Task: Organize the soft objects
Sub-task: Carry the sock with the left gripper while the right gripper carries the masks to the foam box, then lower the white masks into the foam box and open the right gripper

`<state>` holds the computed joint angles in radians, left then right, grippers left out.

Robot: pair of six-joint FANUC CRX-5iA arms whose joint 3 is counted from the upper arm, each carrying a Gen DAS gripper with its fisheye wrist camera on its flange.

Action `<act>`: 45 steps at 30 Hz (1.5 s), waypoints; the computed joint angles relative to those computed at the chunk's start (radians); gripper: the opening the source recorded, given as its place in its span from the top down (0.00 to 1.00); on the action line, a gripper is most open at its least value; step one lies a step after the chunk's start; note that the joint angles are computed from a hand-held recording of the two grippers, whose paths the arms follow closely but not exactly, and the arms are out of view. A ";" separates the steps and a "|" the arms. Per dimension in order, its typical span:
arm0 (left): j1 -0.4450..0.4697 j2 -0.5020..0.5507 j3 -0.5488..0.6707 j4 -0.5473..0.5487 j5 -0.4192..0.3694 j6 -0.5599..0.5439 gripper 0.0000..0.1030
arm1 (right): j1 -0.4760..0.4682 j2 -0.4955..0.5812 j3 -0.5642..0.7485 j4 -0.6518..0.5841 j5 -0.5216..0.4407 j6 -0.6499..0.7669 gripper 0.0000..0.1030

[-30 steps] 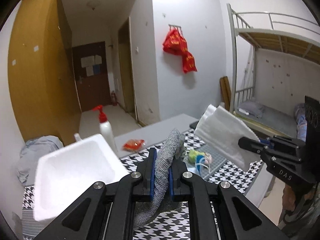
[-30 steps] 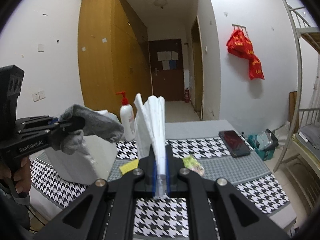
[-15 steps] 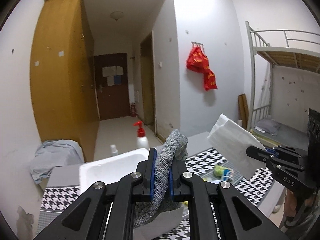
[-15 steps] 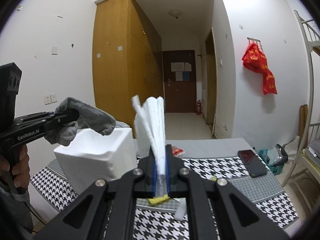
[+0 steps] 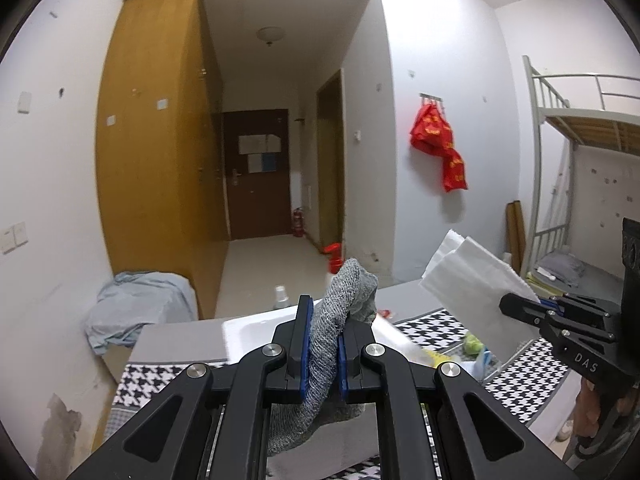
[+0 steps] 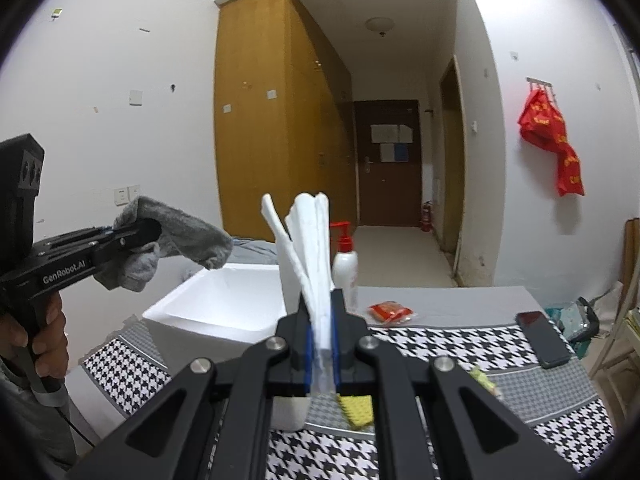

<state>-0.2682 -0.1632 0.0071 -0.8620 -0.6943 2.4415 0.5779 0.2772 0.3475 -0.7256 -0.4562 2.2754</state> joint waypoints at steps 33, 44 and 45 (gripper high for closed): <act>0.066 -0.055 -0.064 -0.047 -0.096 0.096 0.89 | 0.090 0.165 0.231 0.086 -0.174 -0.066 0.90; 0.103 -0.048 -0.063 -0.010 -0.079 0.078 0.89 | 0.099 0.252 0.347 0.130 -0.290 -0.143 0.84; 0.105 -0.048 -0.064 -0.006 -0.078 0.074 0.89 | 0.101 0.254 0.350 0.131 -0.293 -0.142 0.74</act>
